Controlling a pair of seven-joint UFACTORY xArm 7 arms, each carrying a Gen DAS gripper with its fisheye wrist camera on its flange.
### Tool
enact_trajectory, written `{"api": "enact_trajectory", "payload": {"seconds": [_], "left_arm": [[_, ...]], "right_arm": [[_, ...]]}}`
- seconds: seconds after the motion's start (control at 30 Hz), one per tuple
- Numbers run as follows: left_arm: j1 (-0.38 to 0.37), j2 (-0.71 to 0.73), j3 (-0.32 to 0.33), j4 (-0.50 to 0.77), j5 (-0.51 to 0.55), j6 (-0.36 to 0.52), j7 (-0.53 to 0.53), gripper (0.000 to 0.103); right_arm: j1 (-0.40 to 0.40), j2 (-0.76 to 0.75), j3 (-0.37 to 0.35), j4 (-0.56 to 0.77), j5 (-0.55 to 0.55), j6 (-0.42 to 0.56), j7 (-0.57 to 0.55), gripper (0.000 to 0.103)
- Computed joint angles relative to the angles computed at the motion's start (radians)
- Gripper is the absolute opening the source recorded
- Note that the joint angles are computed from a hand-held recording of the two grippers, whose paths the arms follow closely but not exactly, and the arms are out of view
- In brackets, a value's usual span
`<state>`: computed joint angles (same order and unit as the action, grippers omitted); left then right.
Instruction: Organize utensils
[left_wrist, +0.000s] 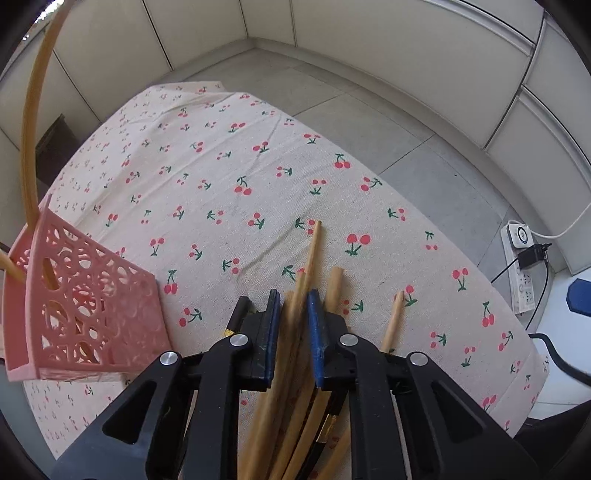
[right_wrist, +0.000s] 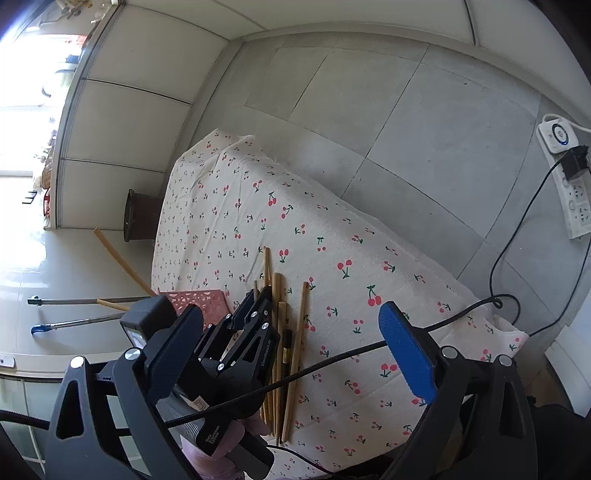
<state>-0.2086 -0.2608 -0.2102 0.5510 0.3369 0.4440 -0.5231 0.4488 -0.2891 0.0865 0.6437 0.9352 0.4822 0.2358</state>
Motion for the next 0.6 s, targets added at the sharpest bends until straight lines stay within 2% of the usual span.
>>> {"api": "enact_trajectory", "payload": {"seconds": [0.2, 0.33, 0.4, 0.5, 0.6], "left_arm": [[-0.027, -0.202, 0.001, -0.106, -0.044, -0.043, 0.026, 0.012], [-0.101, -0.341, 0.096, -0.198, -0.179, -0.061, 0.156, 0.012], [-0.104, -0.371, 0.113, -0.221, -0.228, -0.036, 0.189, 0.012], [-0.076, -0.391, 0.077, -0.242, -0.251, -0.005, 0.202, 0.012], [-0.066, -0.363, 0.056, -0.241, -0.263, -0.016, 0.207, 0.012]], "right_arm": [[-0.002, 0.042, 0.02, 0.013, -0.044, 0.009, 0.029, 0.093], [0.004, 0.087, 0.047, 0.028, -0.079, 0.007, 0.057, 0.093], [0.004, 0.099, 0.058, 0.028, -0.102, 0.0, 0.078, 0.093], [0.005, 0.103, 0.07, 0.023, -0.143, -0.013, 0.114, 0.093], [0.01, 0.102, 0.065, 0.017, -0.147, -0.017, 0.117, 0.093]]}}
